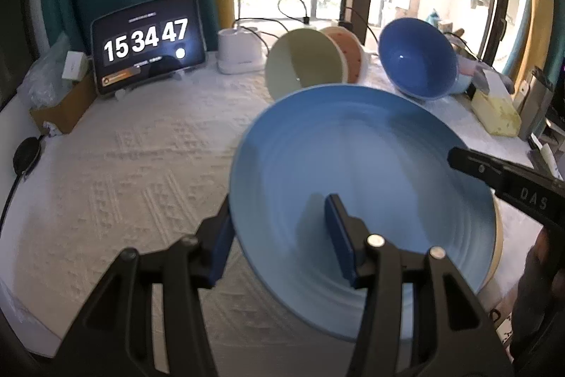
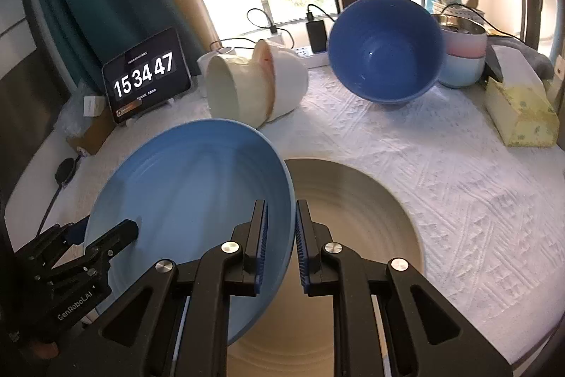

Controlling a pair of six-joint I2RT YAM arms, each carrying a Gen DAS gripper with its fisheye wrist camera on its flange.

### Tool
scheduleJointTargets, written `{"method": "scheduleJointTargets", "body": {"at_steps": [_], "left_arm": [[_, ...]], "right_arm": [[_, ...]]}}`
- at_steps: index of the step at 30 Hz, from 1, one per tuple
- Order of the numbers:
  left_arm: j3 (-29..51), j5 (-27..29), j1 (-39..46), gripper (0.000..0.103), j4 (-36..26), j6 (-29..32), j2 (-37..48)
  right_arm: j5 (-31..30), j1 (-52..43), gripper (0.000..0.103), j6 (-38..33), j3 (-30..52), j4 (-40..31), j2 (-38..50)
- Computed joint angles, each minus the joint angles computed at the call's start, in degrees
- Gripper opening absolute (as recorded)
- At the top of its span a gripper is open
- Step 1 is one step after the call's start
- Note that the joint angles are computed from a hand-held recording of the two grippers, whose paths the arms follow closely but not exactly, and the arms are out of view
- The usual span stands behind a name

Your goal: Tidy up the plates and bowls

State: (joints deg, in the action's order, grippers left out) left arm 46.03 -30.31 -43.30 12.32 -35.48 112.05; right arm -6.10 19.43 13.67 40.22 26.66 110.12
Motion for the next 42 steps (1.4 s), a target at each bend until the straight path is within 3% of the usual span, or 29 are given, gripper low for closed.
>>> {"method": "scheduleJointTargets", "body": {"at_steps": [27, 42], "left_arm": [[16.33, 2.3, -4.99, 0.051, -10.04, 0.68, 10.95], [18.56, 2.32, -5.4, 0.052, -13.15, 0.66, 12.81]], "right_arm": [[-3.65, -10.73, 0.017, -2.43, -5.18, 5.33, 1.23], [-4.53, -11.66, 0.017, -2.64, -5.53, 6.15, 2.3]]}}
